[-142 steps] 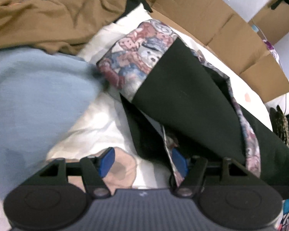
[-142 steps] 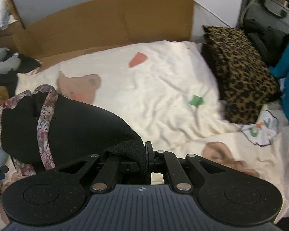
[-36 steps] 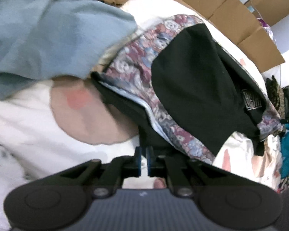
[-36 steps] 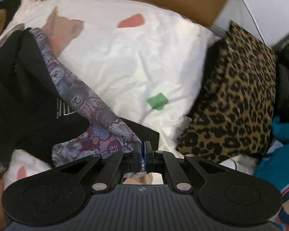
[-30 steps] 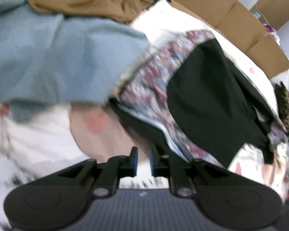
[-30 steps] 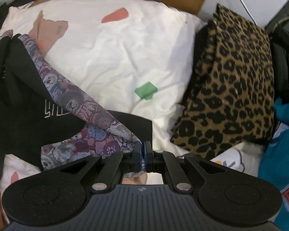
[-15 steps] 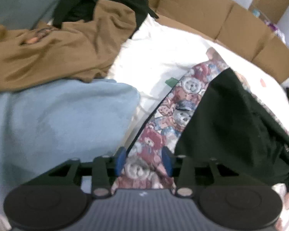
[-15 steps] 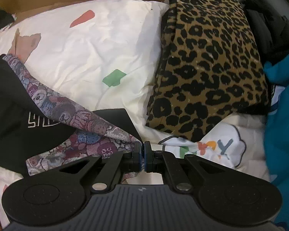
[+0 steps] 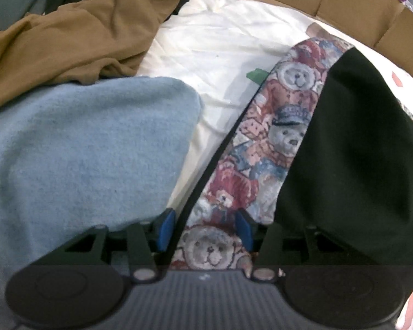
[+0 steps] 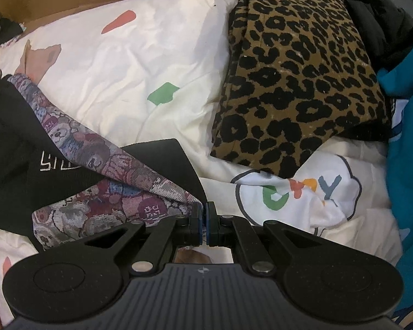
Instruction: Fold clothes
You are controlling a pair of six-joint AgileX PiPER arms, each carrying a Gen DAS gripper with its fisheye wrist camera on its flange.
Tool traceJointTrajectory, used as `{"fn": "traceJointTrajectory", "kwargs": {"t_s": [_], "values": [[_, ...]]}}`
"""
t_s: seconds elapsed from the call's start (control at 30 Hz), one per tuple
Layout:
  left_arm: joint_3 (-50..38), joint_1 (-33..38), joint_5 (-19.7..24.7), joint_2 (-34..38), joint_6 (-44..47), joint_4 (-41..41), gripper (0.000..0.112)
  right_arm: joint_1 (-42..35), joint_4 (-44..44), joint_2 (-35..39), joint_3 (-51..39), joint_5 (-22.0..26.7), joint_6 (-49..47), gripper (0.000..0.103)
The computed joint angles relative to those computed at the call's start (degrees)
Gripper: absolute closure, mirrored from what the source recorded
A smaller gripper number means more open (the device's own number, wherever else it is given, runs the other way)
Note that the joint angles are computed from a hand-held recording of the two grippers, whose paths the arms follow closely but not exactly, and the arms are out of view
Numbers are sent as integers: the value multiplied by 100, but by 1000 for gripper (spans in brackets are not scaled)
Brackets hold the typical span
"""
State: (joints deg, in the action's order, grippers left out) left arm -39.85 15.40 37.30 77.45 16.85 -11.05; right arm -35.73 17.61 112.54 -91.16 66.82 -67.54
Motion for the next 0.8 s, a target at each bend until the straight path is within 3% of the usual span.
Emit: {"fn": "traceJointTrajectory", "kwargs": {"t_s": [0.07, 0.23, 0.5, 0.8], "values": [[-24, -37, 86, -5, -53, 150, 109, -5, -31, -13, 4, -41, -34, 103], [-65, 115, 536, -490, 198, 149, 110, -92, -116, -82, -89, -85, -227, 103], [-198, 828, 1656, -1318, 773, 93, 110, -430, -176, -7, -497, 25, -244, 103], [232, 1463, 2675, -2232, 1293, 205, 109, -986, -352, -18, -642, 263, -486, 103]]}}
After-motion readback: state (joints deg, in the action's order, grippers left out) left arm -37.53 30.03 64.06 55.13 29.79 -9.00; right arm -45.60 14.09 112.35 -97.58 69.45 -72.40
